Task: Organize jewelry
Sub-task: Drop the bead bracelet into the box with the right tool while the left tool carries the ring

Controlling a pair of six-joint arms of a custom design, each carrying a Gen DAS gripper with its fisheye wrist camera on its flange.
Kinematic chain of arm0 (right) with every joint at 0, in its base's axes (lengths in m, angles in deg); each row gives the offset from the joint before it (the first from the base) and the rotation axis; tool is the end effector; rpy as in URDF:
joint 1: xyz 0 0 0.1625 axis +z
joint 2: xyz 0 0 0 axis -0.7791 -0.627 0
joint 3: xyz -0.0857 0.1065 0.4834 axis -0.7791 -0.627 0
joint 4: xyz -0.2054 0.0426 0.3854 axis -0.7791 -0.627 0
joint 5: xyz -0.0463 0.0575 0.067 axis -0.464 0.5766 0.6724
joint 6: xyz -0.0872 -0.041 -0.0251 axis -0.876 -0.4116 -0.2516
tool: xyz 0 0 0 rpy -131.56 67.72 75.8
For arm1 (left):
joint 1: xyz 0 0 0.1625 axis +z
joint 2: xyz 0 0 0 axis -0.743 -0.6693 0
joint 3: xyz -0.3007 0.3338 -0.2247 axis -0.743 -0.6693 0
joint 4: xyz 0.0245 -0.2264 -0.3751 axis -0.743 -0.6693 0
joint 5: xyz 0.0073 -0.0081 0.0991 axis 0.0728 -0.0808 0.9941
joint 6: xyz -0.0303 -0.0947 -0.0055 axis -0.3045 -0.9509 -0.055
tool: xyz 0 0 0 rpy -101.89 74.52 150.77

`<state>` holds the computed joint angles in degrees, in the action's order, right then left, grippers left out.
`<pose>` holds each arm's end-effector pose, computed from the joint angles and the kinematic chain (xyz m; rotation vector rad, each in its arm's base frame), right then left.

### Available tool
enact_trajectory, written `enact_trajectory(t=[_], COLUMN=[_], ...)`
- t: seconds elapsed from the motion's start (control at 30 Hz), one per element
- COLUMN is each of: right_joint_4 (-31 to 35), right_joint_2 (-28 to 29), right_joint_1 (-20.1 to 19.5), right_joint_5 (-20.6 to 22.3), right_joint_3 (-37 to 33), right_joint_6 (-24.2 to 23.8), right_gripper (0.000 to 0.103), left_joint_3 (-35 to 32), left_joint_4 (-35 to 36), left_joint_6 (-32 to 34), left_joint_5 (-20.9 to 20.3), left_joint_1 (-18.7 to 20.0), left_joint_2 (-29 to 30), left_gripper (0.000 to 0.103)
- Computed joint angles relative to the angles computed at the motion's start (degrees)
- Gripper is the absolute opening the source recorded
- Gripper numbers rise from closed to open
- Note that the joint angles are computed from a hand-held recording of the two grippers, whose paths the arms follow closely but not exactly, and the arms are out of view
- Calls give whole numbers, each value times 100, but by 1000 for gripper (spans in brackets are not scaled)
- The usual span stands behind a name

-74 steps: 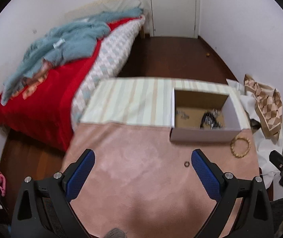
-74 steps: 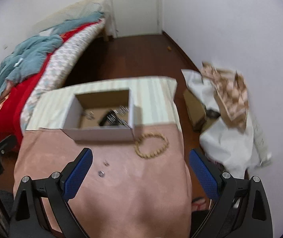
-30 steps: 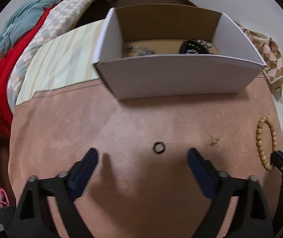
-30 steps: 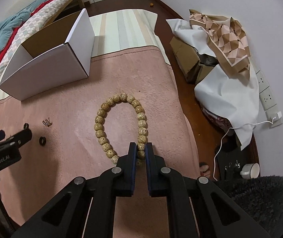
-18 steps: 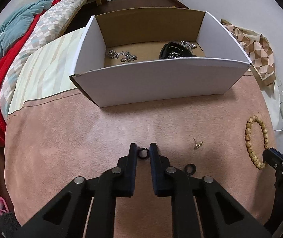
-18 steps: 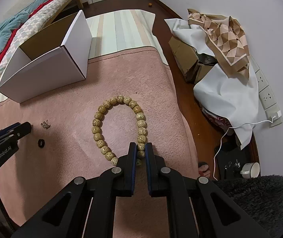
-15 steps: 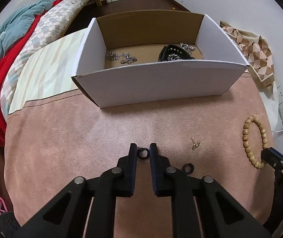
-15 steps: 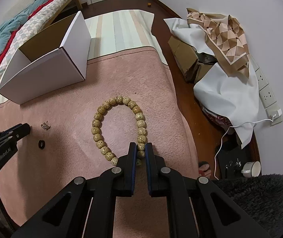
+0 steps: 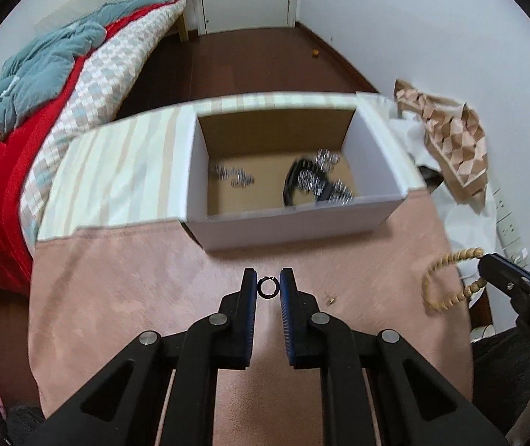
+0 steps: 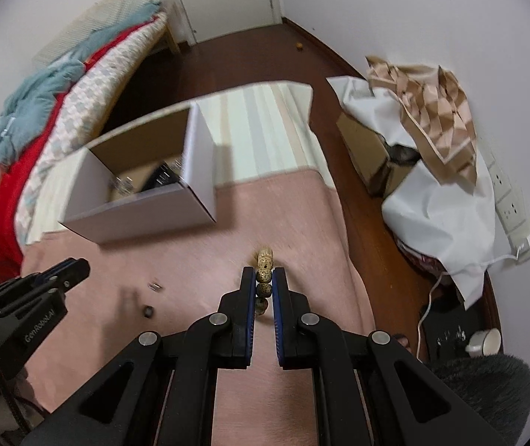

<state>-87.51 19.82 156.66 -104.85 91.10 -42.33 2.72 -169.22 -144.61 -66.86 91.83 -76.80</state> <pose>0.2648 -0.6690 0.2367 0.5414 -2.4510 0.4168 -0.3600 -0.6417 0.1779 -0.1535 2.2449 -0.6984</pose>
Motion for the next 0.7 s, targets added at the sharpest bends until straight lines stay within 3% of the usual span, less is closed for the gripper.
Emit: enact_trajectory(t=[0.37, 0.6, 0.7], right_joint_4=[418, 897, 1424], right_joint_2=[65, 768, 1154], right_joint_1=[440, 635, 617], right_joint_5=[880, 1191, 1231], right_joint_3=[-841, -1904, -2425], right_joint_6=[-98, -362, -311], right_gripper=[9, 9, 9], left_joint_3=[-406, -345, -319], left_joint_4=[-98, -163, -143], left_joint_6=[382, 174, 125], left_joint_5=[402, 278, 153], left_joint_1=[22, 283, 369], left_joint_2=[-259, -455, -468], left_gripper=[10, 10, 10])
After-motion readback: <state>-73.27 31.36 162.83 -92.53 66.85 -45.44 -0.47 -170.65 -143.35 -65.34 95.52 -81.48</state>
